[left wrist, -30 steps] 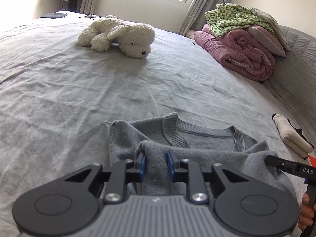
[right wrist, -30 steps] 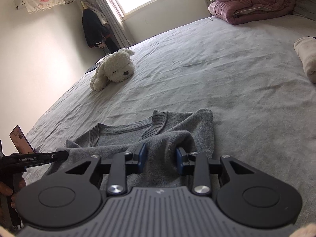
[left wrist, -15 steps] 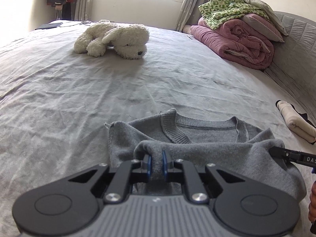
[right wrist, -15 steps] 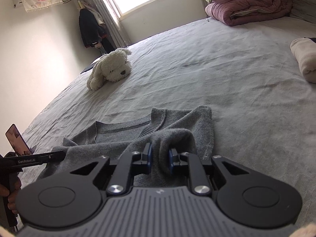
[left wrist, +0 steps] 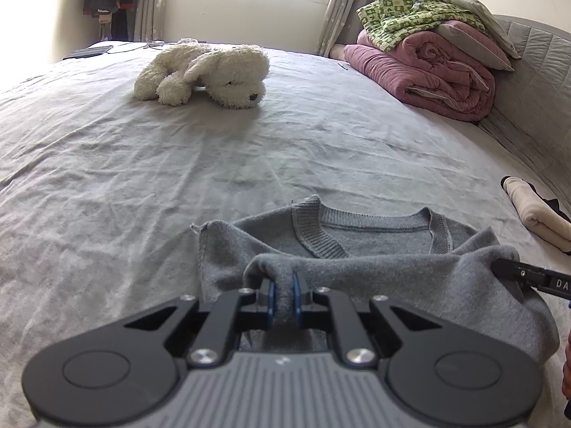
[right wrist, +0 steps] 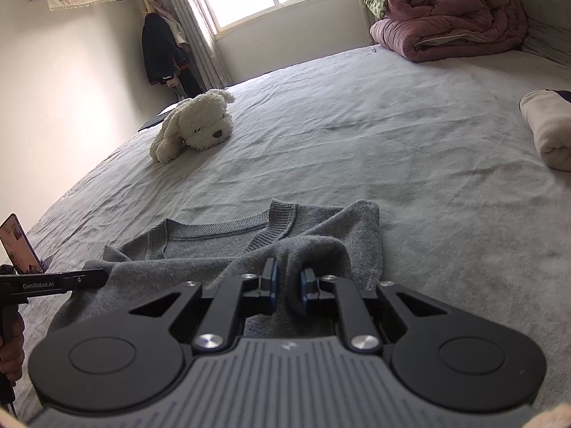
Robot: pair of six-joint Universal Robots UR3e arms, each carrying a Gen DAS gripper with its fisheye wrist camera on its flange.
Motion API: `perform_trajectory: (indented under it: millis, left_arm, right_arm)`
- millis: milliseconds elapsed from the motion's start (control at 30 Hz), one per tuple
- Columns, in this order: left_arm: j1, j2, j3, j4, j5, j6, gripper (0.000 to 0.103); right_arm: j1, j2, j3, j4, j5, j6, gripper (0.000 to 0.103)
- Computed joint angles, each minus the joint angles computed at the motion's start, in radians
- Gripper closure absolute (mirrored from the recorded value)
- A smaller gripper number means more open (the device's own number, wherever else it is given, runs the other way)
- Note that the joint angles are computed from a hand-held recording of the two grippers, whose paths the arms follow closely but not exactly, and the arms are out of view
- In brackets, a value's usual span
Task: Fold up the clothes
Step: 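Lower the folded edge onto the sweater with both grippers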
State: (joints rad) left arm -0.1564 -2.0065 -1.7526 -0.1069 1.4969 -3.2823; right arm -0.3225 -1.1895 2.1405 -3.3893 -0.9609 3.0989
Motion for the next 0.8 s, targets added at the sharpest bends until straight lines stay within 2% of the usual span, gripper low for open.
perform_trajectory:
  millis: [100,167,333,433,500,533,700,800]
  left_arm:
    - [-0.004,-0.004,0.004,-0.001,0.010,0.002,0.093]
    - [-0.008,-0.009,0.009,-0.004,0.017,0.003,0.093]
    - [-0.009,-0.015,0.017,-0.013,0.020,0.003,0.092]
    - [-0.007,-0.014,0.015,-0.012,0.018,-0.001,0.092]
    - [-0.008,-0.013,0.011,-0.003,0.019,-0.004,0.093]
    - [-0.009,-0.012,0.008,0.003,0.021,-0.008,0.095]
    - [-0.013,0.013,-0.012,0.054,0.030,-0.039,0.096]
    - [-0.013,0.020,0.012,0.051,0.042,-0.046,0.096]
  right_arm:
    - [-0.001,0.000,-0.003,0.007,0.003,-0.002,0.088]
    - [0.000,0.000,-0.005,0.013,0.001,-0.005,0.082]
    - [0.016,0.011,-0.013,0.003,-0.030,-0.005,0.075]
    - [0.031,0.031,-0.016,-0.026,-0.055,-0.008,0.075]
    - [0.044,0.041,-0.018,-0.045,-0.074,-0.018,0.082]
    - [0.049,0.041,-0.018,-0.048,-0.080,-0.026,0.090]
    - [0.062,0.014,0.009,-0.122,-0.118,0.009,0.092]
    - [0.055,-0.015,-0.007,-0.108,-0.121,0.009,0.092]
